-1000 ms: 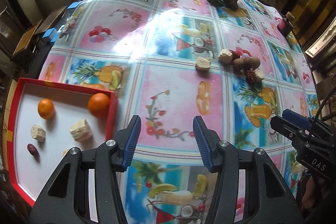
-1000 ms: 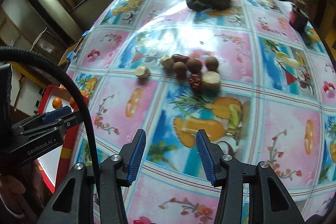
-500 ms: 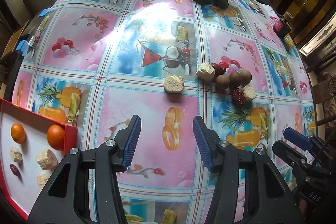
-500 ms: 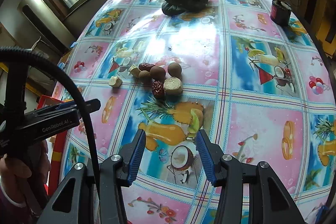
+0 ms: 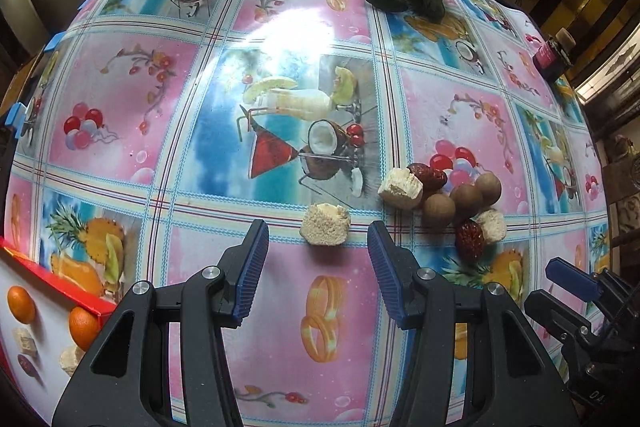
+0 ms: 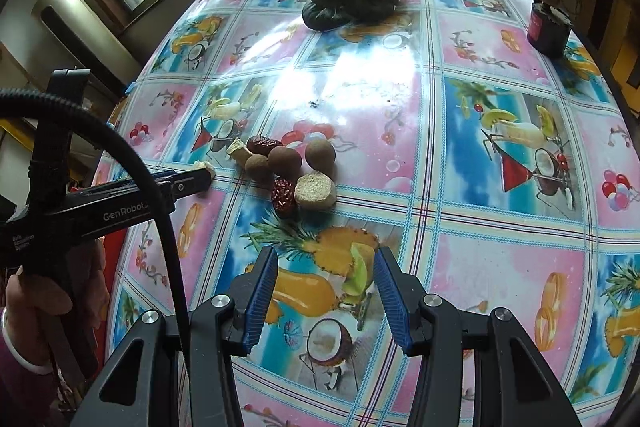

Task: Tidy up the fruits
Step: 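Grasp a round pale cake with the left gripper while the right grasps a jujube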

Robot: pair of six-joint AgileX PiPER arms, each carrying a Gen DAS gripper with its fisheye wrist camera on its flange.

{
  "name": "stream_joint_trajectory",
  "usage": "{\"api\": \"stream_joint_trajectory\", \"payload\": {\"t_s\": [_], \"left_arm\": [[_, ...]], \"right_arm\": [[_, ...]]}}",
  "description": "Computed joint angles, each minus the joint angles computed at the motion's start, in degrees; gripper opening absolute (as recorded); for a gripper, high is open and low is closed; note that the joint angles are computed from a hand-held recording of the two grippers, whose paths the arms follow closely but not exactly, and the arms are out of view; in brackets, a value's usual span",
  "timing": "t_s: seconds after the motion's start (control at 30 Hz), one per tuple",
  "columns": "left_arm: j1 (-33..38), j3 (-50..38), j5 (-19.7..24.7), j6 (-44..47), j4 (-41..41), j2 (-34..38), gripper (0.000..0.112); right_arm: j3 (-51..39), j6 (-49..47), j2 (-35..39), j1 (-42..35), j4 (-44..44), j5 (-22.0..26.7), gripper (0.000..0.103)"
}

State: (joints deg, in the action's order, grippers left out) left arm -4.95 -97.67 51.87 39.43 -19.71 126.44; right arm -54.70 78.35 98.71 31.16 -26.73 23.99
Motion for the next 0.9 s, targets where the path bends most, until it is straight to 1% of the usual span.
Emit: {"api": "stream_joint_trajectory", "payload": {"t_s": [0.03,0.07,0.1,0.13,0.3,0.4,0.47,0.5,0.6,0.63,0.7,0.77,0.83,0.87,0.9], "left_arm": [[-0.17,-0.66,0.08,0.07,0.20,0.53,0.044],[-0.37,-1.17,0.12,-0.10,0.65,1.01,0.034],[-0.56,-1.86,0.53,-0.61,1.33,1.62,0.030],[-0.55,-1.67,0.02,-0.68,1.32,1.64,0.026],[0.18,-1.15,-0.57,-0.49,1.37,1.36,0.025],[1.19,-1.74,0.00,-1.23,1.54,1.31,0.025],[1.86,-1.98,0.17,-1.64,1.80,1.09,0.025],[2.18,-1.78,-0.04,-1.56,1.91,0.80,0.025],[3.03,-0.80,-0.83,-0.98,2.19,-0.09,0.025],[3.22,-0.66,-0.96,-1.04,2.32,-0.22,0.025],[3.79,-0.37,-0.85,-0.86,2.14,-0.43,0.025],[4.22,0.21,-1.00,-0.68,2.07,-0.76,0.025],[4.48,0.59,-0.98,-0.57,2.00,-0.95,0.025],[4.57,0.55,-0.73,-0.55,2.00,-0.93,0.025],[4.65,0.72,-0.76,-0.54,2.02,-1.03,0.025]], "right_arm": [[-0.05,-0.79,0.28,-0.36,0.65,-0.54,0.048],[-0.25,-2.21,0.64,-0.79,1.90,-1.06,0.048],[-0.49,-3.88,1.00,-1.27,3.23,-1.66,0.048],[-0.82,-5.11,1.42,-1.53,4.14,-2.22,0.048],[-3.74,-11.42,4.00,-2.38,8.43,-3.43,0.048],[-5.85,-18.83,6.14,-3.41,14.39,-4.80,0.048],[-7.82,-20.85,7.86,-3.75,15.58,-4.28,0.048],[-8.59,-22.17,8.62,-4.10,16.63,-4.35,0.048],[-10.55,-30.06,10.87,-5.77,23.83,-5.38,0.048],[-11.65,-31.05,11.75,-6.06,24.41,-5.00,0.048],[-13.82,-27.82,13.15,-5.96,20.07,-3.27,0.045],[-15.47,-26.75,13.99,-6.11,17.78,-1.35,0.041],[-16.98,-25.39,14.72,-5.54,14.65,1.10,0.035],[-17.79,-24.58,15.10,-5.00,12.70,2.57,0.034],[-18.36,-24.20,15.46,-4.48,11.20,3.59,0.029]]}}
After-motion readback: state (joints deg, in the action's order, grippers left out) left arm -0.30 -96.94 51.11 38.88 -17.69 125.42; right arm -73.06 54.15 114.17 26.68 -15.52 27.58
